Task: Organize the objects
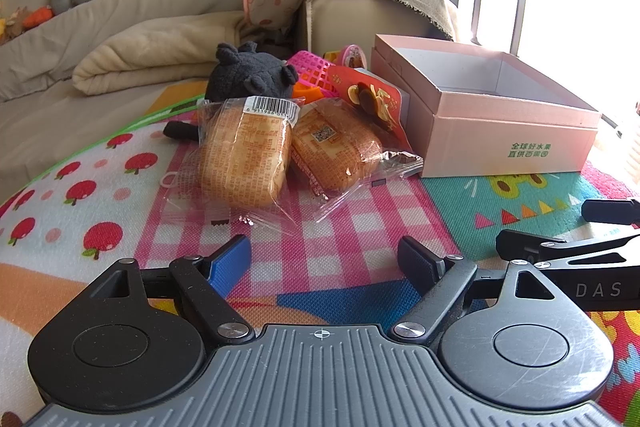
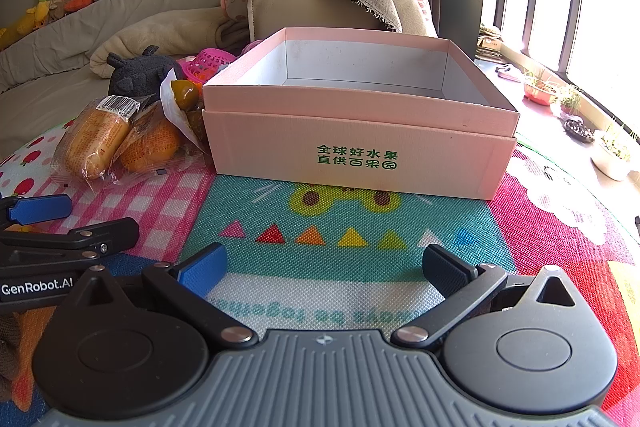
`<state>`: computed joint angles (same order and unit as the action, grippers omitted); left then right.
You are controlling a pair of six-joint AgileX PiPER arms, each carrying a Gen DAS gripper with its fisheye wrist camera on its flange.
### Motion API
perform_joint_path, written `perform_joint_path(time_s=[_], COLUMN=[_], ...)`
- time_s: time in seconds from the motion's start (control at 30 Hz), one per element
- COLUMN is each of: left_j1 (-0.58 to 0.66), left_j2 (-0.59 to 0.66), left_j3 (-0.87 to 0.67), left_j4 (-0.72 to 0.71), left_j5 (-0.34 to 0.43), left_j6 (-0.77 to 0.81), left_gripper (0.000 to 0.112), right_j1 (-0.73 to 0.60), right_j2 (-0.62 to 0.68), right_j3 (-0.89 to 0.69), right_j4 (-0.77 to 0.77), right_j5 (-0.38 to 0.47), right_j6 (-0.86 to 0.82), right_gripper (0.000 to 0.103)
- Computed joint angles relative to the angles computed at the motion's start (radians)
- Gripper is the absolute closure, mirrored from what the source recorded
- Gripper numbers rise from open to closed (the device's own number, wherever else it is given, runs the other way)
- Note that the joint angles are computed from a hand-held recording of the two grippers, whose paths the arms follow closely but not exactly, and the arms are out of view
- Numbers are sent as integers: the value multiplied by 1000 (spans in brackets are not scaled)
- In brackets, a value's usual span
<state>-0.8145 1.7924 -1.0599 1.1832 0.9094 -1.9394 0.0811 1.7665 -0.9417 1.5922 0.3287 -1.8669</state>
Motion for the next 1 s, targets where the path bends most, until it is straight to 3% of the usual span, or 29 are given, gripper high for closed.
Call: perform_joint_path(time_s=[1.0], left_j1=[-23], left_j2=[-5], left_j3=[8], left_j4=[-4], left_j5=[20], left_j6=[-13], left_gripper=[25], right_j1=[-2], right_j2=[0], right_j3=[0], right_j4=[-2], right_j5=[3], right_j6=[3], right_gripper=[0])
